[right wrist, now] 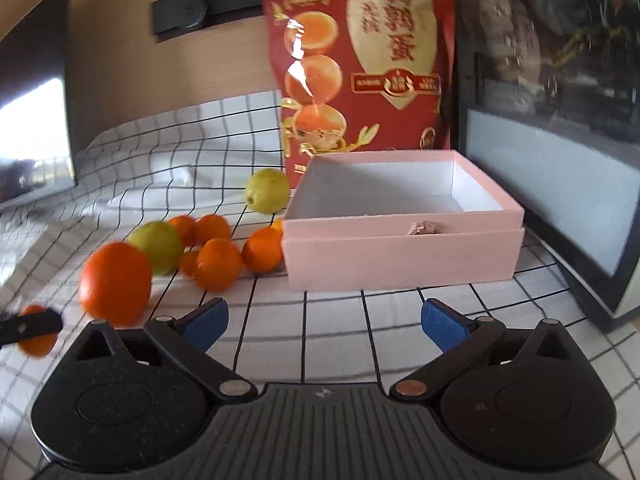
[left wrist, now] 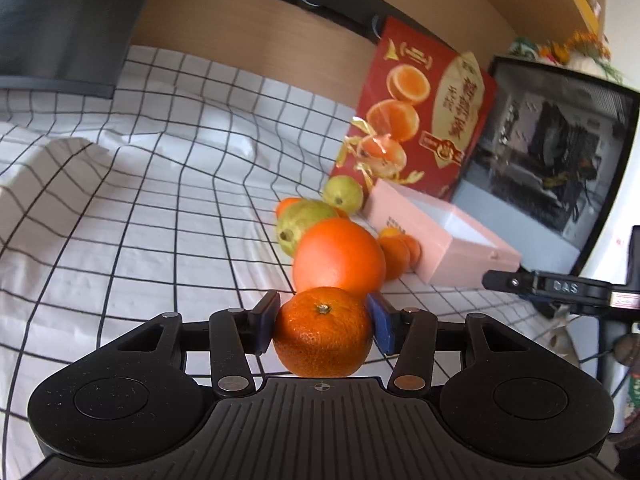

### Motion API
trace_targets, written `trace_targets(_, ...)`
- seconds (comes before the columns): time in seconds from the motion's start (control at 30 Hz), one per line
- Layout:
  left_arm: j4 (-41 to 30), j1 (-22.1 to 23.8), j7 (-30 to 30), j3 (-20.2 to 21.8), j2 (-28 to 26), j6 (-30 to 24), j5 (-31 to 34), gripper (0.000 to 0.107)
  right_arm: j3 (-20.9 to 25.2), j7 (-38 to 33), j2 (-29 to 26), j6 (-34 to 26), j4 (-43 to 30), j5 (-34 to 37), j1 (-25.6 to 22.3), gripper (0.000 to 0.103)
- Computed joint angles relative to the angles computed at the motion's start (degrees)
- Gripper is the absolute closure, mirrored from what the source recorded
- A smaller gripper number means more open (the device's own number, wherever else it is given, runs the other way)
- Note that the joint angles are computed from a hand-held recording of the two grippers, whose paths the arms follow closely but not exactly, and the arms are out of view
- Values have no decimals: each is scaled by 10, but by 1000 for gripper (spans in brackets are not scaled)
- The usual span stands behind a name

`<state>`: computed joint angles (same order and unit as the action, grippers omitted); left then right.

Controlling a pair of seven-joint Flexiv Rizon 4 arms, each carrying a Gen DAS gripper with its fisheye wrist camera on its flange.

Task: Organize fruits
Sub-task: 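Lift the tangerine with the left gripper while the right gripper approaches the fruit cluster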

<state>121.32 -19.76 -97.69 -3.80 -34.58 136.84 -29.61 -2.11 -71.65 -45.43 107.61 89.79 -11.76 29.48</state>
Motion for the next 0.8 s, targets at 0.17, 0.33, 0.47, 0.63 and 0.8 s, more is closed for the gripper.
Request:
trace_targets(0.17, 7, 29, -51, -13, 0, 8, 37, 53, 159, 12, -46, -70, -74, -80, -113, 0)
trace_targets(0.33, 2, 19, -50, -5, -2, 4, 28, 53, 90, -13, -35, -97, -77, -101, -51, 2)
trace_targets(0.47, 5, 22, -66, -7, -3, 9, 27, 53, 46, -54, -17, -82, -58, -121, -7, 2)
trace_targets(0.63, 9, 14, -74, -4, -1, 5, 3, 53, 137, -101, -16, -122, -76, -137, -39, 2)
trace_targets(0.8, 12, 15, -87, -4, 5, -14, -7, 53, 141, -111, -28, -162, -113, -118, -25, 2)
